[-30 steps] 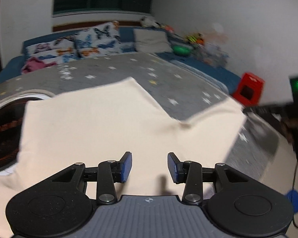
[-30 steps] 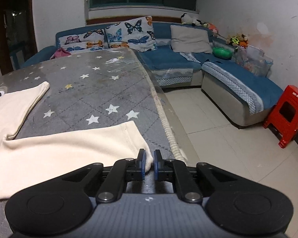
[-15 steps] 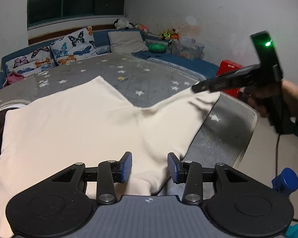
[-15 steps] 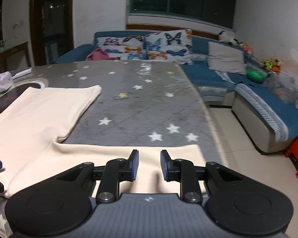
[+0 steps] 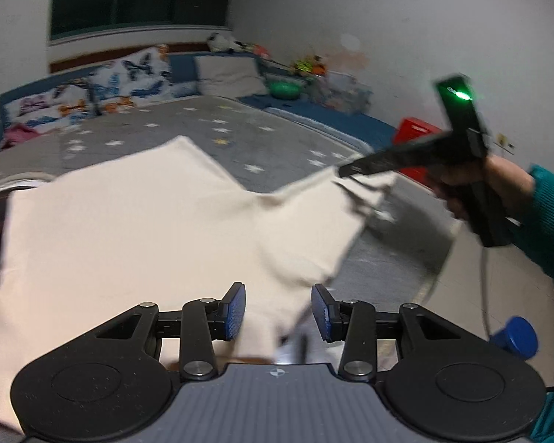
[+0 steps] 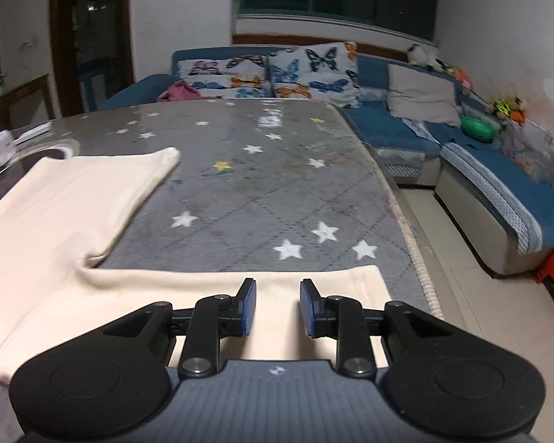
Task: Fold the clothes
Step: 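Release the sleeve and reposition both grippers over the sweatshirt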
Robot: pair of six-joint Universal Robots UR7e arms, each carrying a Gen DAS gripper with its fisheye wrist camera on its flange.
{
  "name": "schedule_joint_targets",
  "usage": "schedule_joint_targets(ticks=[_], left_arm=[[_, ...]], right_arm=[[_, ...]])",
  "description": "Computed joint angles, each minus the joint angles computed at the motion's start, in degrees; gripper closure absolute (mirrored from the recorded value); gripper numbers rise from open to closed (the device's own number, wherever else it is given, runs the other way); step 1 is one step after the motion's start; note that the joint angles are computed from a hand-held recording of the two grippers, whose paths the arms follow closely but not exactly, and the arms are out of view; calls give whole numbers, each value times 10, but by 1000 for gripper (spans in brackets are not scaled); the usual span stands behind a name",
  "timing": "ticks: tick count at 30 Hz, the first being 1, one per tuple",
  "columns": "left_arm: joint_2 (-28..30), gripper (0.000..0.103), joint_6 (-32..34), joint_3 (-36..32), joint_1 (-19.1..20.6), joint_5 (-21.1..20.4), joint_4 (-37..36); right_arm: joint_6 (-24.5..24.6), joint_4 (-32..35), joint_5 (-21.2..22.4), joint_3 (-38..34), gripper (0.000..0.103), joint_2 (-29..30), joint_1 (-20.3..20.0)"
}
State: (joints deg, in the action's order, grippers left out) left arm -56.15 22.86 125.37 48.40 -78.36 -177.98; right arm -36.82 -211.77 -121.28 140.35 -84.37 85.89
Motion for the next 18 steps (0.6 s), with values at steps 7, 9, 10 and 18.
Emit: schedule_joint_targets(ticks=[7, 9, 10, 18], left_arm=[[-25, 60, -22, 1, 24, 65, -10], [-30, 60, -26, 4, 30, 70, -3], [-34, 60, -28, 5, 34, 69, 2], [-41, 60, -26, 17, 38, 65, -2]], right_arm=[[5, 46, 27, 15, 75, -4, 57], [-1, 63, 39, 13, 74, 6, 75], [-5, 72, 44, 12, 74, 13, 84], [-60, 132, 73, 1, 69, 87, 135]])
